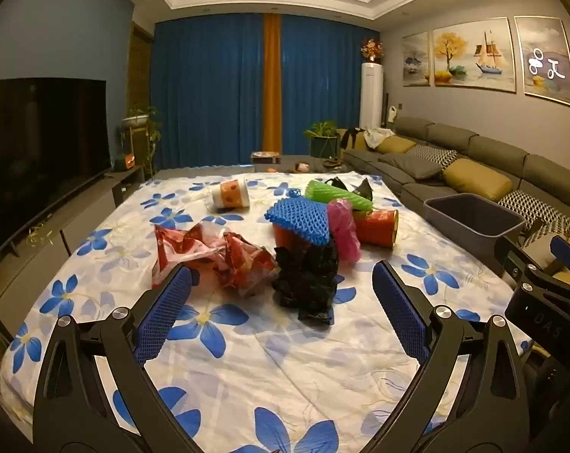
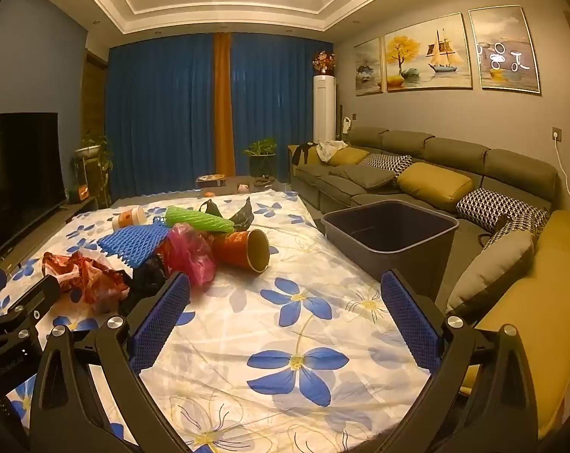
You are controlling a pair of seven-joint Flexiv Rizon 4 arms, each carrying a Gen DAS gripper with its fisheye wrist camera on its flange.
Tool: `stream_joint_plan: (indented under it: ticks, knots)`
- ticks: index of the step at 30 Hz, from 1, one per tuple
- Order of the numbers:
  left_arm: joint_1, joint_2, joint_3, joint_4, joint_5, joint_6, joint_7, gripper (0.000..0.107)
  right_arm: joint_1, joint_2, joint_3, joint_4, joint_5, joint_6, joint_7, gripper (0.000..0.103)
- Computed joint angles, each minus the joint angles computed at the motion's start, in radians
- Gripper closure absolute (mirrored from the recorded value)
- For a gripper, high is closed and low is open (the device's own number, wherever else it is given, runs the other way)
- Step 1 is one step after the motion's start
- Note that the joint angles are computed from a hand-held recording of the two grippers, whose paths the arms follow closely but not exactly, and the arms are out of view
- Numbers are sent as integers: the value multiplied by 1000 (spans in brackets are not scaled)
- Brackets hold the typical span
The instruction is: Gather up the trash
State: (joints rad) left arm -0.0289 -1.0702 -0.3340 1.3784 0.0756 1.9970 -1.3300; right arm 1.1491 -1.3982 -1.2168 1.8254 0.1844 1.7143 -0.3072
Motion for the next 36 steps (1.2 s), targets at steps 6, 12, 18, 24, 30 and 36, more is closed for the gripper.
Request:
stream_joint_plan:
  ticks: [6, 12, 18, 24, 30, 36]
  knots:
    - [8, -4, -12, -5, 12, -6, 2, 12, -5, 5, 6, -4, -3, 1, -4, 5]
    - [12, -1, -12, 3, 14, 3, -4, 12, 6, 16, 0, 22, 5, 7, -15, 5]
    - [13, 6, -13, 9, 15, 2, -8, 12, 10, 0, -8, 10, 1, -17, 7, 5]
    - [6, -5, -11, -1, 14, 6, -10, 12, 11, -6, -12, 12, -6, -15, 19, 5]
    - [11, -10, -17, -3, 20, 9, -20, 12, 12, -10, -15, 11, -8, -16, 25, 5]
    - [11, -10, -16, -4, 22, 7, -23, 12, 18, -10, -18, 19, -7, -13, 26, 5]
